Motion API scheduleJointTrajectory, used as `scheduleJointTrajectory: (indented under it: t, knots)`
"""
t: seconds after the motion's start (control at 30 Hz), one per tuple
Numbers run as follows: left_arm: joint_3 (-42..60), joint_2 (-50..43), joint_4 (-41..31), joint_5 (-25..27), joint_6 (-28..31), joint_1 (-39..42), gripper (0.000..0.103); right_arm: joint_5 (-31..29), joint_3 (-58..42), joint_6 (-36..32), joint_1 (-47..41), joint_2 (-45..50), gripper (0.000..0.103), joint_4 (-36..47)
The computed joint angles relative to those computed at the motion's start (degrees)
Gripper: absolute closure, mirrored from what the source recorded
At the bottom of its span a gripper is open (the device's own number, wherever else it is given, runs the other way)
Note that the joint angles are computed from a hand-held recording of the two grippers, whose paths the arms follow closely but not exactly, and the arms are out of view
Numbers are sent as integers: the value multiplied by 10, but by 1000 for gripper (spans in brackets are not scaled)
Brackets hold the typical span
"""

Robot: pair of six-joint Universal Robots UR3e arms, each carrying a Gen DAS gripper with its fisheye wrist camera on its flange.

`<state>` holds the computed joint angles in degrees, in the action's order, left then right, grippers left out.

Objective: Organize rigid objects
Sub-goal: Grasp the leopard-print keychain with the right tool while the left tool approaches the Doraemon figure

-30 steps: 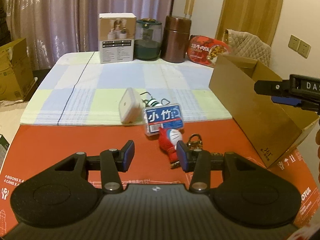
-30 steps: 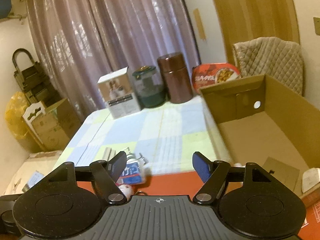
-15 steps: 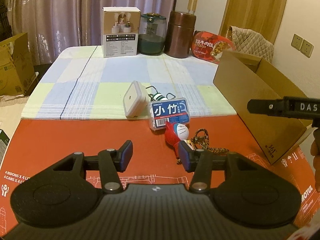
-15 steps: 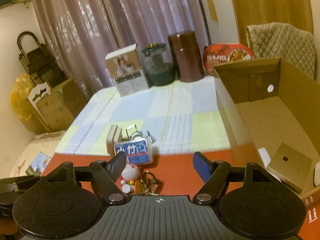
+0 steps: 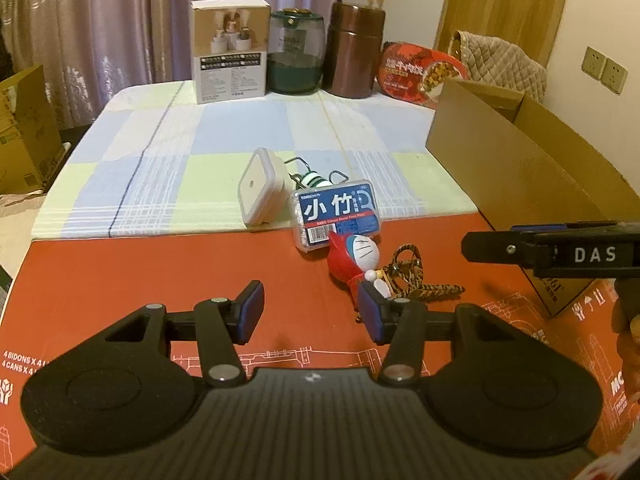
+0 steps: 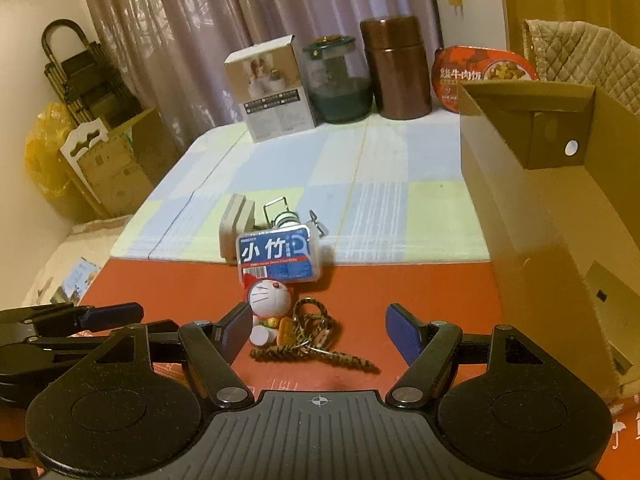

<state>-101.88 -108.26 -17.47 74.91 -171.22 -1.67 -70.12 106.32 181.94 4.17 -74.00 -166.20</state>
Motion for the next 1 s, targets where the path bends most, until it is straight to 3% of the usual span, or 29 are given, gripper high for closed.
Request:
scheduleJointTrajectory:
  t: [0.23,0.33,0.53,1.0]
  knots:
    - [40,-22,-30,-1,29,9,56,-15,-39,-16,17,39,34,33]
    - [53,-29,-42,-10,19,14,56,-33,-66,-42,32,66,47,49]
    - [65,-41,-43,-6,16,11,56,-40,-109,-58,51,112,60,59]
    - [83,-64,-48,-4,-8,14,56,-55,-198,-60,64,185,72,120]
